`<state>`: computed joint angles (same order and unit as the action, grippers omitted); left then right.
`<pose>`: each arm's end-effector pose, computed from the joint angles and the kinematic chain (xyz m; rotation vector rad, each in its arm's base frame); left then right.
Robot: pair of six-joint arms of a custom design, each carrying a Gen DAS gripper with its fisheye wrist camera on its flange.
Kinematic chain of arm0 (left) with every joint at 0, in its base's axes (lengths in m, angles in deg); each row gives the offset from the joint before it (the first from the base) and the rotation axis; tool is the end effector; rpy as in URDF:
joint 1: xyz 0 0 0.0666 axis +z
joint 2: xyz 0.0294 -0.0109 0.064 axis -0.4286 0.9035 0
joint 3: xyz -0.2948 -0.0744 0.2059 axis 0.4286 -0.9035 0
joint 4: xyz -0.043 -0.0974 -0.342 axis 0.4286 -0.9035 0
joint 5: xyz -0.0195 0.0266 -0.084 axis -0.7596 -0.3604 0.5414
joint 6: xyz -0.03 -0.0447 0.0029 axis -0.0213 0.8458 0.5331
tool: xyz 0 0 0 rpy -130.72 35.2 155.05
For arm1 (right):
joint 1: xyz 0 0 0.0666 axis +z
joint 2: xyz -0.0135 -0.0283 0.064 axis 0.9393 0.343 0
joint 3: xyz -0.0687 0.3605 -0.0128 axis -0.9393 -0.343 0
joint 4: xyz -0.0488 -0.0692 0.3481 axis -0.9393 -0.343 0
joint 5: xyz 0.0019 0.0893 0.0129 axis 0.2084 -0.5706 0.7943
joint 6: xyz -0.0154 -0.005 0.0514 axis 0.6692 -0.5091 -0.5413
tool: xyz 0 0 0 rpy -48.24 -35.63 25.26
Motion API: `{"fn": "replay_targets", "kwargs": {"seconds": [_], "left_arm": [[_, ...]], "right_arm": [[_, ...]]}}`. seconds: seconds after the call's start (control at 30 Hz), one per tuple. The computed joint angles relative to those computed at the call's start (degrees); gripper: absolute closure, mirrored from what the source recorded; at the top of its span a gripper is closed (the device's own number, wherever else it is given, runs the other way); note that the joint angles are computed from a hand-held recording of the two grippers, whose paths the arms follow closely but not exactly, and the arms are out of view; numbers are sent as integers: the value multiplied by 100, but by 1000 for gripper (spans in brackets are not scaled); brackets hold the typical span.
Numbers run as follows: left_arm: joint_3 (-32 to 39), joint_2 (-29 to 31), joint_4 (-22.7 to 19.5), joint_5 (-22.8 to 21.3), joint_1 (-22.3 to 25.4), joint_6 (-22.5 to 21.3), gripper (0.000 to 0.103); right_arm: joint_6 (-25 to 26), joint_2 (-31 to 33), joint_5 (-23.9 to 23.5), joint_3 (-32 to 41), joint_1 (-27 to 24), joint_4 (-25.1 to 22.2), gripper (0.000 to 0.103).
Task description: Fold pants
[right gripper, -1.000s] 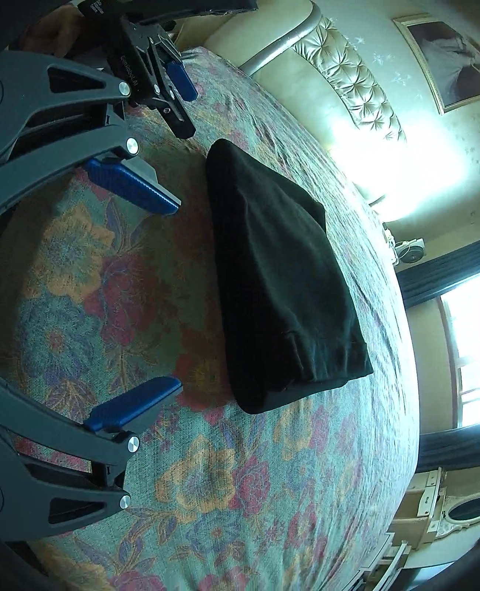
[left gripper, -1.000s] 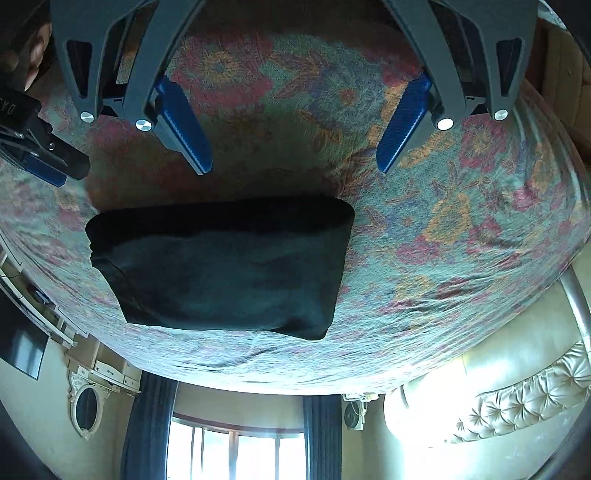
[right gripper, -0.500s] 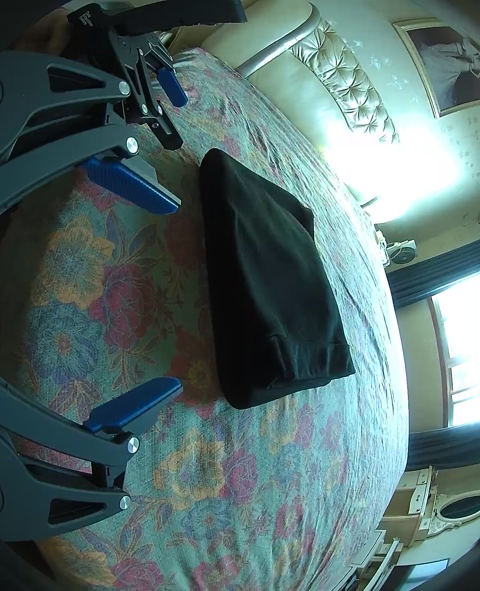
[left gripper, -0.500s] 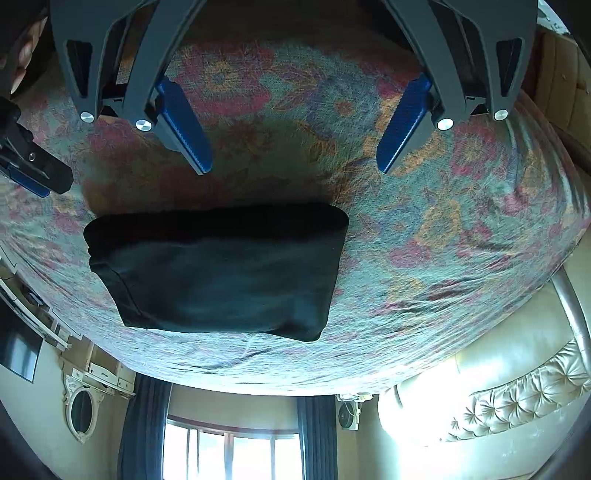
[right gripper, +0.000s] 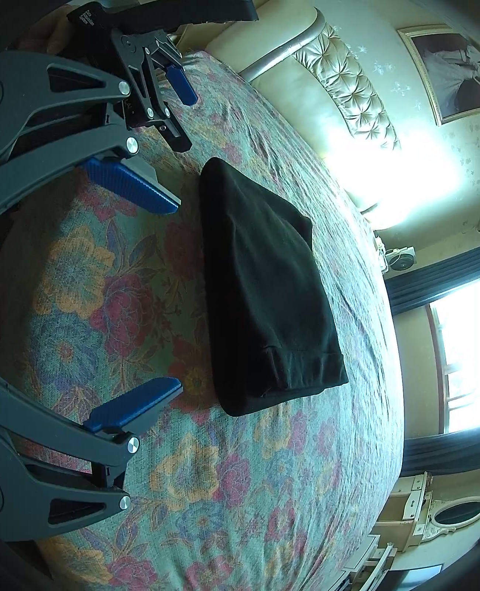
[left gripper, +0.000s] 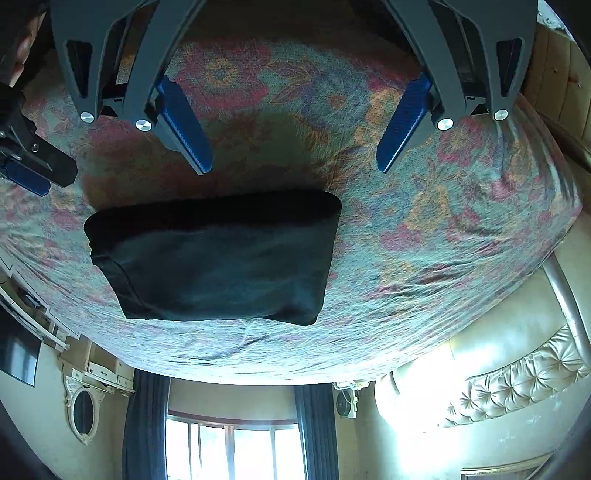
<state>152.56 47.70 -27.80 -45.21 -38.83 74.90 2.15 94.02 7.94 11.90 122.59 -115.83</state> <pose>0.3891 -0.0970 0.4211 0.4826 2.3203 -0.1598 0.2862 0.3407 0.4078 0.4371 2.2801 0.2239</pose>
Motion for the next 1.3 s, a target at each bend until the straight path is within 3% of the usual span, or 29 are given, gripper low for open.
{"fn": "replay_targets", "kwargs": {"seconds": [0.2, 0.43, 0.6, 0.97, 1.3], "left_arm": [[-18, -64, 46, 148, -6, 34, 14], [-11, -35, -10, -419, -164, -45, 14], [-6, -27, -78, -173, -111, -51, 14], [-17, -90, 24, -146, -101, 116, 14], [-215, -385, 574, 3, -17, 210, 10]], "right_arm": [[-15, 3, 0, 4, 10, -7, 13], [-60, 11, -19, 3, 27, -12, 13], [-55, 18, 2, 27, 53, -30, 13], [-49, 13, -35, 30, 41, -36, 13], [-49, 16, -92, 41, 56, -37, 13]]}}
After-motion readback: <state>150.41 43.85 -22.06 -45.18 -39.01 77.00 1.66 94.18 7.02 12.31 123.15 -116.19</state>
